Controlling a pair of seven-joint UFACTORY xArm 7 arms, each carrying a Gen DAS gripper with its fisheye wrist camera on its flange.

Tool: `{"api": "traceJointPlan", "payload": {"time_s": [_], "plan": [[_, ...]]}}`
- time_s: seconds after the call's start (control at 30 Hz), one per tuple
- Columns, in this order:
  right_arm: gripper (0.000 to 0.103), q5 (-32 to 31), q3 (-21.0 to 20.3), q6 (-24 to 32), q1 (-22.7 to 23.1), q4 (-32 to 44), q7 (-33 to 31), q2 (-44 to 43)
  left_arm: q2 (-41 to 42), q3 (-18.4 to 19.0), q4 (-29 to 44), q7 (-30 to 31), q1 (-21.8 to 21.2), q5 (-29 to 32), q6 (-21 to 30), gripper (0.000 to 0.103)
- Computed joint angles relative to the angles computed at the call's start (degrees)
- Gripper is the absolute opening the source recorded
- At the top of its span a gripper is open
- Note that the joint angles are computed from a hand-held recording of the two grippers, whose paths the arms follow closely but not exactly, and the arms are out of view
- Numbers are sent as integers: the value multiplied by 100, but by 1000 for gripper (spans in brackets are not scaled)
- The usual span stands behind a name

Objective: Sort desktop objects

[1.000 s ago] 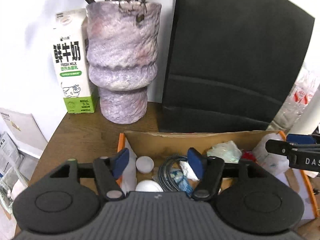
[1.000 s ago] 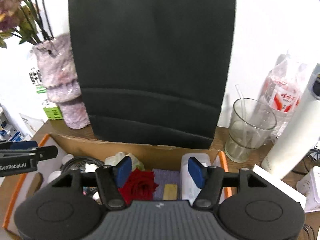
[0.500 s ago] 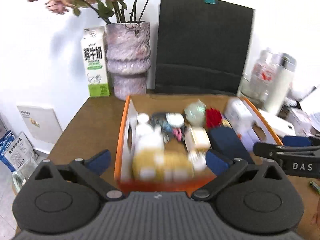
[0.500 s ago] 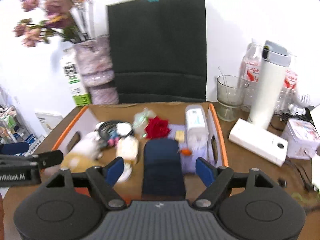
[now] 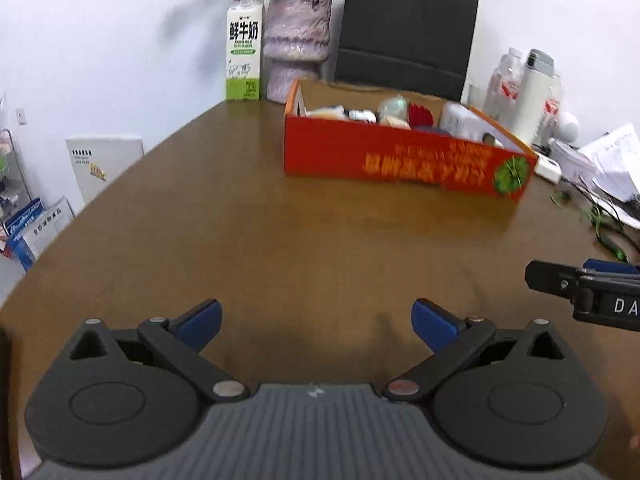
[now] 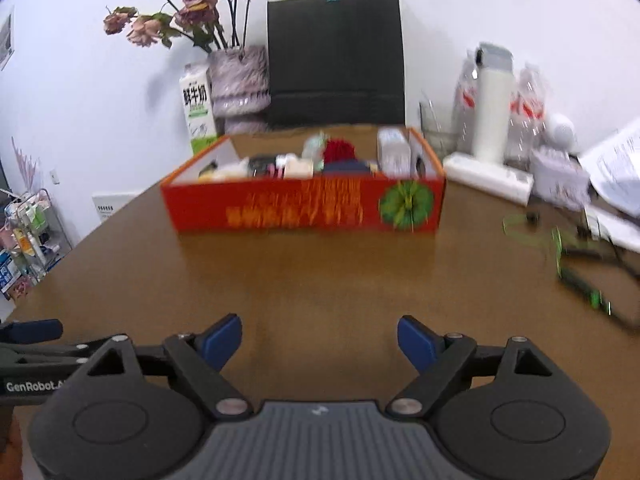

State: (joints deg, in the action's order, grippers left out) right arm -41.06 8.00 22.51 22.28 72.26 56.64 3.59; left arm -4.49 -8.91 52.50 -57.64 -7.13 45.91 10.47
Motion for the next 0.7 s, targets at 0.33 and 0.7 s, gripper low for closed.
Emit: {"api": "traceJointPlan", "payload": {"time_s": [0.33,0.7], "plan": [[89,-431,539,155,-217,-1290,895,-963,-482,-536,-664,-161,435,296,-254,103],[92,-748,534,423,-200,-891,763,-516,115,-175,-66,-690,-25,1099,100,103]]}}
